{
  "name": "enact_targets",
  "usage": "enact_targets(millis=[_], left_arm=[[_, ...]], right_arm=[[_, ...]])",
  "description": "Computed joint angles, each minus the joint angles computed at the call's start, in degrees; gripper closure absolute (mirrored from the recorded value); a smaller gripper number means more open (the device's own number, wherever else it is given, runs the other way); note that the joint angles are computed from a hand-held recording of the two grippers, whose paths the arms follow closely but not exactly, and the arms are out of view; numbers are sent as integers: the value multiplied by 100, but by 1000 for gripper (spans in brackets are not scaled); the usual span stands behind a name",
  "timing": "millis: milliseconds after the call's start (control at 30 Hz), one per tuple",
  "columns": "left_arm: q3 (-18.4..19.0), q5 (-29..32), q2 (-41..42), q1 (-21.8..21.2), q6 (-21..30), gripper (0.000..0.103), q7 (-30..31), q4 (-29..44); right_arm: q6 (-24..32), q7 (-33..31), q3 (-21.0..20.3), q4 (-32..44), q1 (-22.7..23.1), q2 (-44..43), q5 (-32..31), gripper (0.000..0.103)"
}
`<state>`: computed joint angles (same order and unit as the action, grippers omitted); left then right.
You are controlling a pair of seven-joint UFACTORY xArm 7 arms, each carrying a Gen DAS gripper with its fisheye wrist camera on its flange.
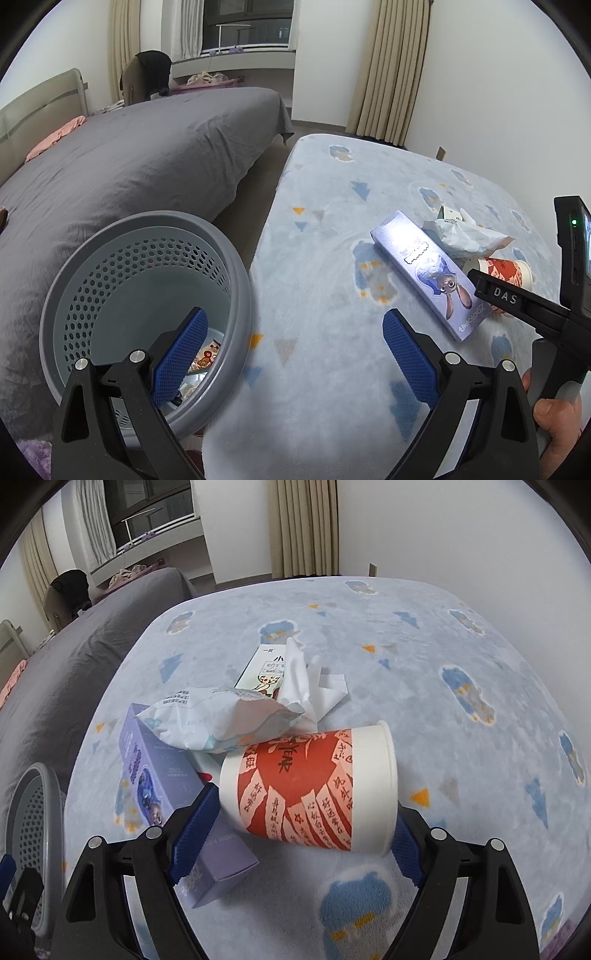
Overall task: Collect trash
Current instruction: 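Grasp the red-printed paper cup with the right tool and lift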
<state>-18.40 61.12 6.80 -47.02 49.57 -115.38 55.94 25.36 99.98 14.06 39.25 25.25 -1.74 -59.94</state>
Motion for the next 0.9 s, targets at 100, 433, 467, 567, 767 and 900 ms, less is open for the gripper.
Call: enact_targets(millis=[100, 433, 467, 567, 767, 900], left_arm=[[-4, 6, 7, -7, -1, 9, -4, 2], [15, 71, 57, -29, -132, 9, -44, 26], [15, 83, 78, -37, -139, 9, -38, 50], [12, 101, 156, -89, -122, 9, 1, 140], [48, 124, 494, -318, 27, 9, 226, 545], [151, 77, 746, -475, 42, 9, 356, 879]], right_arm=[[39, -17, -31, 70, 5, 114, 35, 22], [-410, 570, -118, -199, -116, -75, -727, 26], [-473, 638, -115, -277, -149, -153, -806, 26], [-689, 660, -90, -522, -278, -404, -890, 26], [-1107, 177, 32, -1238, -596, -1221, -586, 26], [-1398, -168, 70, -1787, -794, -1895, -324, 26]])
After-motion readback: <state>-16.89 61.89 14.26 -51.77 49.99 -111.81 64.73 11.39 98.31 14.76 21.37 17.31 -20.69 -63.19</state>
